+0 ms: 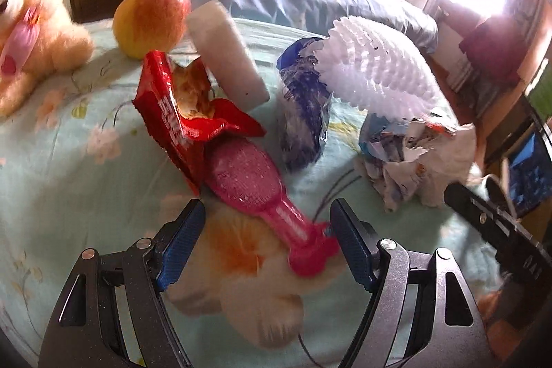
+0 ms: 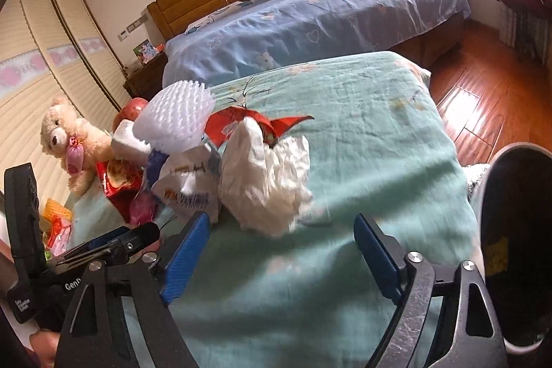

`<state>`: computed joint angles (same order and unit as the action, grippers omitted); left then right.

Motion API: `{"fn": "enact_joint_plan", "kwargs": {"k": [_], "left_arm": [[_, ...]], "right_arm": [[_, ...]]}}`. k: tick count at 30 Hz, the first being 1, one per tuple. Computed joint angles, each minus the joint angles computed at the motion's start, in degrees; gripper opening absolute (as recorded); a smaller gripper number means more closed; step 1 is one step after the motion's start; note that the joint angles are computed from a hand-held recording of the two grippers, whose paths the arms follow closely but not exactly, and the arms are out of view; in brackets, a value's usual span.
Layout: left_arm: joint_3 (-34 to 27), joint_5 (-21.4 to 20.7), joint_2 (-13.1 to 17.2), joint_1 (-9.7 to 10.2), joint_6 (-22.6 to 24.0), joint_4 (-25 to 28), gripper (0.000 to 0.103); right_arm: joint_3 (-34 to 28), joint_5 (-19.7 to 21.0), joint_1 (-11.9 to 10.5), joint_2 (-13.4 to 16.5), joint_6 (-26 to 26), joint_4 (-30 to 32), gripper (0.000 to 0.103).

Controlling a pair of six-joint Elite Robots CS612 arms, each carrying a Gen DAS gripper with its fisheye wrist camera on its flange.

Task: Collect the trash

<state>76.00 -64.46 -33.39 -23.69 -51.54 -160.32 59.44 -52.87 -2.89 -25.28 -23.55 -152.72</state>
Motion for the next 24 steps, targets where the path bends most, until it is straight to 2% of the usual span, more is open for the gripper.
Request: {"fn": "enact_joint_plan", "kwargs": {"k": [2, 4, 5, 6, 7, 8, 12, 13, 16, 24], "left_arm": [[-0.94, 1.68, 0.35, -0.29, 0.97, 2.12, 0.066], [-1.17, 1.97, 0.47, -0.39, 1.97, 1.95, 0.043], [-1.27, 2.24, 0.49, -0.44, 2.71, 1.95, 0.037], [-1.07, 2.20, 0.45, -0.47, 3.23, 1.45, 0.025], [-0.74, 1.87, 0.36, -0.47, 3.82, 0.64, 0.019], [-0.21, 1.37, 0.20, -0.44, 4.37, -0.40, 0.018], [2.85, -0.81, -0.90, -0.50, 5.16, -5.15, 0.017], [3.73, -1.63, -1.16, -0.55, 5.39, -6.97, 0.011], [6.09, -3.11, -1.98, -0.91, 6.37, -11.50, 0.007], [8.72, -5.03, -3.13, -2.13, 8.82, -16.39, 0.003]], "right_arm": [[-1.41, -0.55, 0.35, 0.71, -0.10, 0.81, 0.080], [-2.87, -1.27, 0.69, 1.45, -0.30, 2.05, 0.071], [-3.34, -1.38, 0.79, 1.70, -0.46, 2.48, 0.064], [-3.54, -1.36, 0.85, 1.83, -0.68, 2.51, 0.055], [-3.48, -1.12, 0.86, 1.81, -0.97, 2.45, 0.050], [-3.29, -0.59, 0.81, 1.70, -1.53, 2.68, 0.041], [-1.61, 0.56, 0.41, 0.89, -2.15, 2.45, 0.033], [-1.17, 0.95, 0.25, 0.66, -2.12, 2.37, 0.032], [0.83, 2.00, -0.31, -0.34, -2.04, 1.42, 0.032], [6.53, 4.95, -2.07, -3.12, -1.31, -1.75, 0.031]]}}
